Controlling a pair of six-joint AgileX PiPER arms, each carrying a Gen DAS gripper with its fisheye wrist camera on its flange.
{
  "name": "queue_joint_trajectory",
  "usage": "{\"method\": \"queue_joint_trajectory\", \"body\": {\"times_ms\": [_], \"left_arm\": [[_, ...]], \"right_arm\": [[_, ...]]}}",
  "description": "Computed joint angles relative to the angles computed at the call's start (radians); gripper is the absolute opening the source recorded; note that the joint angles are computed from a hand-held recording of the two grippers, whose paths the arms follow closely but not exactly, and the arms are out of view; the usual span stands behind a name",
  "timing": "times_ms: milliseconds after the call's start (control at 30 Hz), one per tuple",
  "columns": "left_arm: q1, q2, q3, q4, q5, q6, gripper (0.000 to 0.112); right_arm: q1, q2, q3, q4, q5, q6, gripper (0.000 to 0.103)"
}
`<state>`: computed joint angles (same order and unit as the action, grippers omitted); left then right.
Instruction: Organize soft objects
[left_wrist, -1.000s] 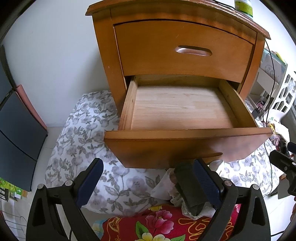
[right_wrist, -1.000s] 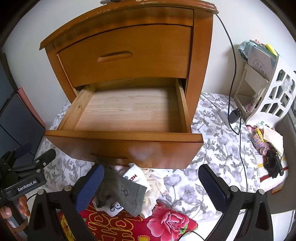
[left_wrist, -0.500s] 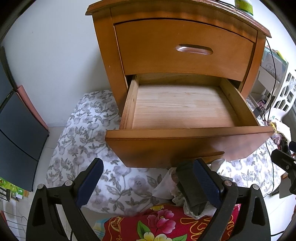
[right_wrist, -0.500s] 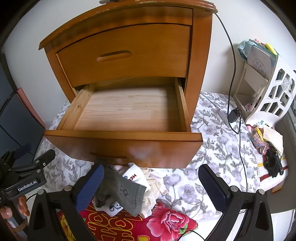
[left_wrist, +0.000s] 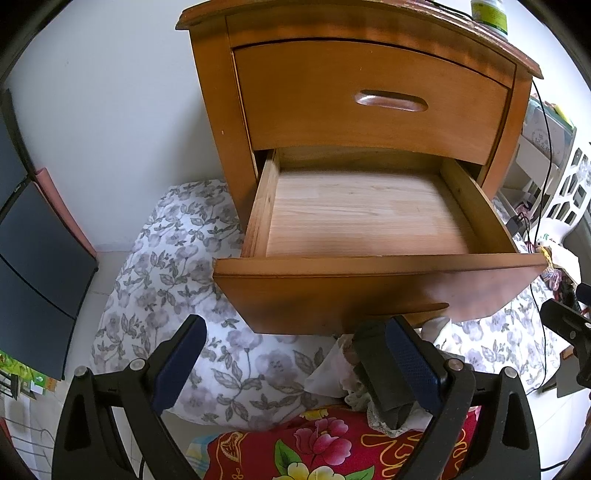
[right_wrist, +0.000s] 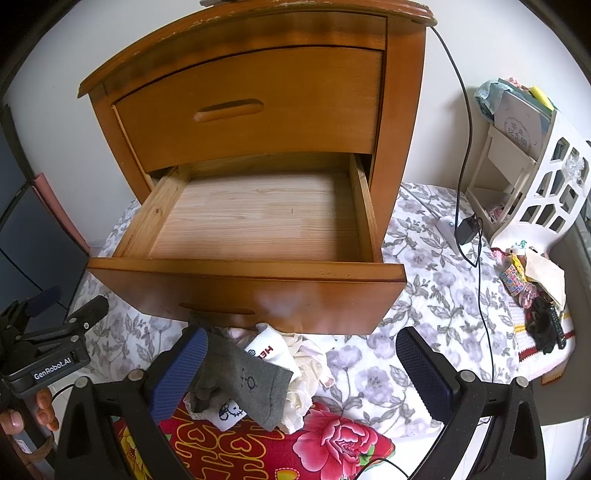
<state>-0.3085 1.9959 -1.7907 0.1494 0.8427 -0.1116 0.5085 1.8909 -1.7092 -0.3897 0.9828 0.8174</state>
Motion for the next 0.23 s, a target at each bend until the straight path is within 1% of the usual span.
{"method": "queue_joint_trajectory", "body": {"times_ms": [233], "left_arm": [[-0.004, 0.001, -0.009, 0.004, -0.001, -0.011, 0.098]], "right_arm": [[0.001, 0.003, -0.004, -0.001, 0.003, 0.002, 0.103]]}}
